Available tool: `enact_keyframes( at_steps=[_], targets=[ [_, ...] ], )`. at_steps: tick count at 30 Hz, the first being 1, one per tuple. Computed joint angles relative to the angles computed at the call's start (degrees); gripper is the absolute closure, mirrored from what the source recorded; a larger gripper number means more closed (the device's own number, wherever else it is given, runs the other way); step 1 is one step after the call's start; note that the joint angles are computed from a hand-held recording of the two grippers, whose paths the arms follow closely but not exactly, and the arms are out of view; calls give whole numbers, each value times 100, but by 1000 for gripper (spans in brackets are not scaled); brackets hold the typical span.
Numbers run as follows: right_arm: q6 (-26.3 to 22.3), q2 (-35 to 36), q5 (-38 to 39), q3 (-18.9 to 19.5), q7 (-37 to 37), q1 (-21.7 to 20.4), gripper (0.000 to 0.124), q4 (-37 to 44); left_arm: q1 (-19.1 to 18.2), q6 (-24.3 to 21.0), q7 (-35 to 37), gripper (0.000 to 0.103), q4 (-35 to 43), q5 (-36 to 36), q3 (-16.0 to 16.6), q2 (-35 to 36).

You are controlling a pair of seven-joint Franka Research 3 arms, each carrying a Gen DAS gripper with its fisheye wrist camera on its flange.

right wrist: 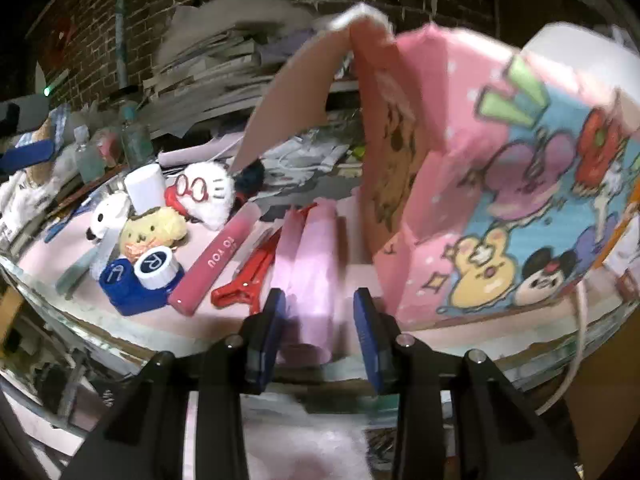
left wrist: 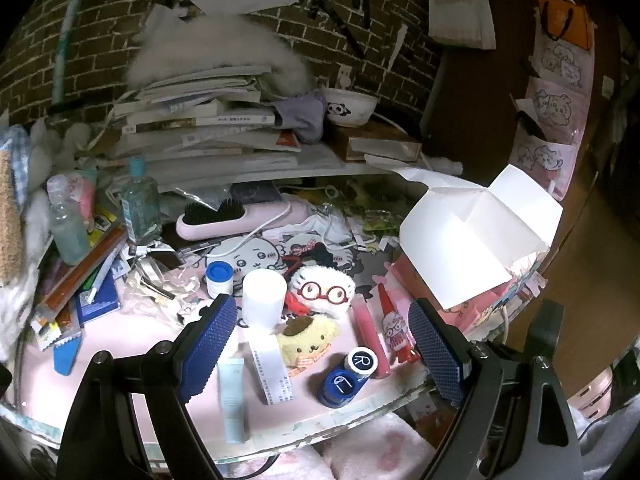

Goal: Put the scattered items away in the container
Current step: 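Close the right tool on the pink rolled bag and lift it, then carry the pink bag in the right tool into the white box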

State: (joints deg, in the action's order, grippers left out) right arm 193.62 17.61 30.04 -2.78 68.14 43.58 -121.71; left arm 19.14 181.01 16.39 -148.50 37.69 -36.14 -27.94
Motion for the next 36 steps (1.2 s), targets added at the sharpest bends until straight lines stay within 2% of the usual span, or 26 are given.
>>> enact_keyframes(
  at_steps=[3,5,9,10,11,14,17,23,27,30,34,36],
  targets=[
    [13,128,337,-625,-280,684,92,120,8,-15,-17,17,6,5,-14,-1],
    [63,159,273,-397,-241,466,91,150,-7,-26,-17,17,7,16,2,4],
    [260,224,337,-333,-409,457,93,150,-90,-74,-35,17,-5,18,94,11],
    [399,222,188,-66,-390,211,101,96,-96,-64,-53,17,-16,21,110,7],
    [551,226,44,165,-367,-2,103,35,-108,-43,-64,17,-24,18,131,13],
    [749,267,351,166,-788,111,106,41,-159,-23,-42,17,-13,4,180,84],
    [760,263,517,329,-935,-17,108,79,-165,-1,-11,17,16,23,169,157],
    [1154,268,856,526,-1303,-84,109,85,-140,18,-12,17,87,70,112,256],
    [1294,193,605,873,-1200,-396,109,16,-130,9,-33,17,69,74,97,225],
    [1187,125,196,1132,-935,-685,109,-29,-154,36,-65,17,-17,48,141,132],
    [1348,163,144,1079,-1036,-519,109,27,-191,84,-39,17,-152,-44,211,1],
    [1358,132,-157,1235,-880,-667,109,-12,-198,86,-8,17,-204,-101,228,-70]
  ],
)
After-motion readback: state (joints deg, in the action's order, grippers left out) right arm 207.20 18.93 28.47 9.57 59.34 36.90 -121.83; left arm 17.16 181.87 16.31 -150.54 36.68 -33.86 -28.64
